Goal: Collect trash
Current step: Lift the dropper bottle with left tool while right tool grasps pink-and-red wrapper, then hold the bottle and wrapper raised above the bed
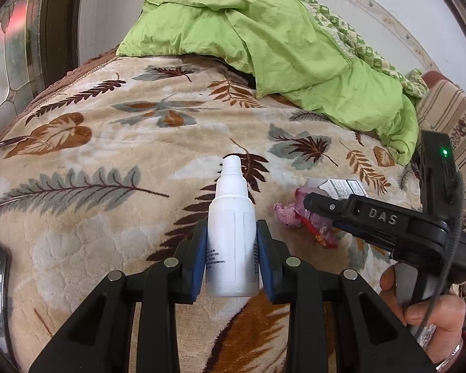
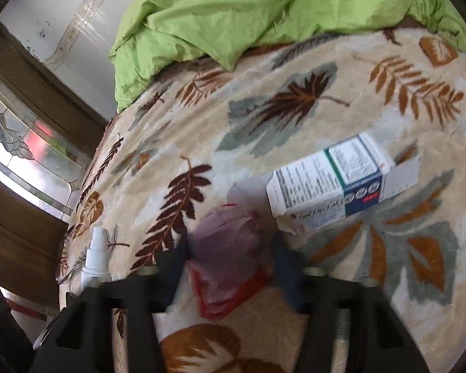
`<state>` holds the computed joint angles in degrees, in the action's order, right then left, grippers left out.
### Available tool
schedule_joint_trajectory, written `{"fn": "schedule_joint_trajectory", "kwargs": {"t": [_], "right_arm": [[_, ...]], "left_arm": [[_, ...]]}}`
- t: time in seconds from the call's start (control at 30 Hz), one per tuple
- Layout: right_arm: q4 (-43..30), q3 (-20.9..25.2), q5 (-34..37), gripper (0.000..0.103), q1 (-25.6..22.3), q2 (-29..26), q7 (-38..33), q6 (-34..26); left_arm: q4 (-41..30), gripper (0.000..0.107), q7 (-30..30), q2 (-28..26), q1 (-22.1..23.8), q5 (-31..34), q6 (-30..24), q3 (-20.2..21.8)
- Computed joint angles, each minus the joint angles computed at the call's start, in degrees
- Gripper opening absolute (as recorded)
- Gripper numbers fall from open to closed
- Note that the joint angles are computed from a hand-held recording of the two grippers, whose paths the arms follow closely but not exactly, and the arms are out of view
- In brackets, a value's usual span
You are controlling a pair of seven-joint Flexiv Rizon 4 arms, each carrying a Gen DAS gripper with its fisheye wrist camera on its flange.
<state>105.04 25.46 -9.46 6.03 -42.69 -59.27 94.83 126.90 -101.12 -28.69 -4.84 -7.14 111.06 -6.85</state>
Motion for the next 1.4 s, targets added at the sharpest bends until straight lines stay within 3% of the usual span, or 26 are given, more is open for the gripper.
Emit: {"fn": "schedule_joint_trajectory", "kwargs": {"t": [0.07, 0.37, 0.67, 0.83, 0.97, 1.03, 1.1, 1.2, 1.27, 1.4], "right_arm": [[0.73, 2.39, -0.03, 0.041, -2.09, -0.32, -1.00, 1.34], [15.53, -1.98, -0.62, 0.040, -0.51, 8.04, 1.54, 16.92], [30.81, -15.69, 7.43, 0.040, 14.20, 18.91, -0.49, 27.37], [36.79, -14.80, 7.70, 0.040, 13.90, 21.60, 0.33, 31.10], [40.65, -14.32, 7.51, 0.040, 13.35, 22.69, 1.09, 33.85], [42.22, -13.29, 5.03, 0.040, 11.15, 22.36, 3.09, 36.89], [42.57, -14.13, 6.98, 0.040, 12.81, 22.62, 2.01, 37.69], [41.86, -14.70, 7.32, 0.040, 13.63, 22.20, 1.98, 37.06], [41.44, -15.27, 8.33, 0.040, 14.77, 22.13, 1.03, 36.67], [41.09, -15.31, 8.71, 0.040, 15.30, 22.00, 0.37, 36.31]], "left_arm": [[-0.02, 0.029, -0.09, -0.03, -0.09, 0.02, 0.03, -0.09], [0.52, 0.029, 1.15, 0.11, -3.98, -0.14, 1.71, 1.34], [3.80, 0.029, 2.18, 1.72, -9.25, -0.67, 4.58, 1.60], [8.77, 0.029, 3.08, 3.95, -15.57, -3.90, 8.22, 4.34], [12.93, 0.029, 2.44, 5.60, -16.79, -4.13, 11.06, 3.25], [13.32, 0.029, 3.98, 5.48, -19.45, -6.50, 12.03, 4.38], [12.79, 0.029, 7.59, 4.74, -24.07, -11.83, 13.01, 6.65], [11.89, 0.029, 10.38, 3.66, -26.07, -15.91, 13.68, 6.85], [11.13, 0.029, 14.57, 2.62, -30.03, -22.07, 14.26, 8.41], [10.74, 0.029, 18.63, 1.78, -31.30, -27.01, 15.95, 7.68]]}}
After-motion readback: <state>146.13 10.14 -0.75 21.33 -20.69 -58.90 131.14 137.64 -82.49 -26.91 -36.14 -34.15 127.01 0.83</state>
